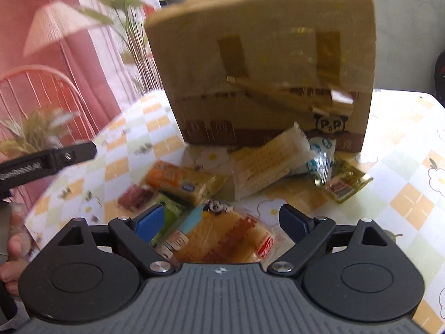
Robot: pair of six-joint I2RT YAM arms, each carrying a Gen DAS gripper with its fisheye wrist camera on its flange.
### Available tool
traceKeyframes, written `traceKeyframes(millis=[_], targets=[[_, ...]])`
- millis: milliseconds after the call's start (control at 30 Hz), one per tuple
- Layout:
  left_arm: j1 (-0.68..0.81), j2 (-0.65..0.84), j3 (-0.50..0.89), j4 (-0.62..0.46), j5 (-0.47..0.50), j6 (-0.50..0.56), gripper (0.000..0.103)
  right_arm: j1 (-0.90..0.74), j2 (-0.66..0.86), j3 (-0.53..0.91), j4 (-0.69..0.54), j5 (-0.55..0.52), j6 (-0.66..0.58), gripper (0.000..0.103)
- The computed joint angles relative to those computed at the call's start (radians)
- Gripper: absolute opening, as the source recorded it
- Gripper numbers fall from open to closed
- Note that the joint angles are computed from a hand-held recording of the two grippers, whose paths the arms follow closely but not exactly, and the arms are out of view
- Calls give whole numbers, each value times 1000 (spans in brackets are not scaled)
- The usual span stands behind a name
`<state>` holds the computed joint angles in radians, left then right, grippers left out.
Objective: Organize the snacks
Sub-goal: 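Move both grippers back toward the remaining snacks on the table, then grasp the orange bread pack with the right gripper while the left lowers toward the red candy packet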
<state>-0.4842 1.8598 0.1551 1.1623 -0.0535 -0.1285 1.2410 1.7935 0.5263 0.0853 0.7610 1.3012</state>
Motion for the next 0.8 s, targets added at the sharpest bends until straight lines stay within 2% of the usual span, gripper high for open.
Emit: traceKeyframes(millis=[67,167,267,333,400,533,600,700,800], targets=[[1,48,5,28,2,6,77,-25,37,26,3,-32,-26,93],[8,83,7,36,4,4,77,-40,79,75,-56,-60,-47,98],[22,92,5,40,20,-9,77,-47,61,29,-13,-89,-39,100],[23,93,2,48,21,-16,77,-49,35,-9,-7,-102,11,100],[17,102,2,53,21,-19,77,-34,14,-23,-63,-80,56,100],[8,109,11,37,18,-20,77,-9,6,10,-275,-16,145,98],[7,114,13,38,17,-22,77,-18,-27,-23,-241,-21,174,96],[3,117,13,38,10,-21,77,-42,-43,-38,-123,-34,63,95],[1,117,11,40,3,-15,77,-68,19,42,-75,-56,-115,95]])
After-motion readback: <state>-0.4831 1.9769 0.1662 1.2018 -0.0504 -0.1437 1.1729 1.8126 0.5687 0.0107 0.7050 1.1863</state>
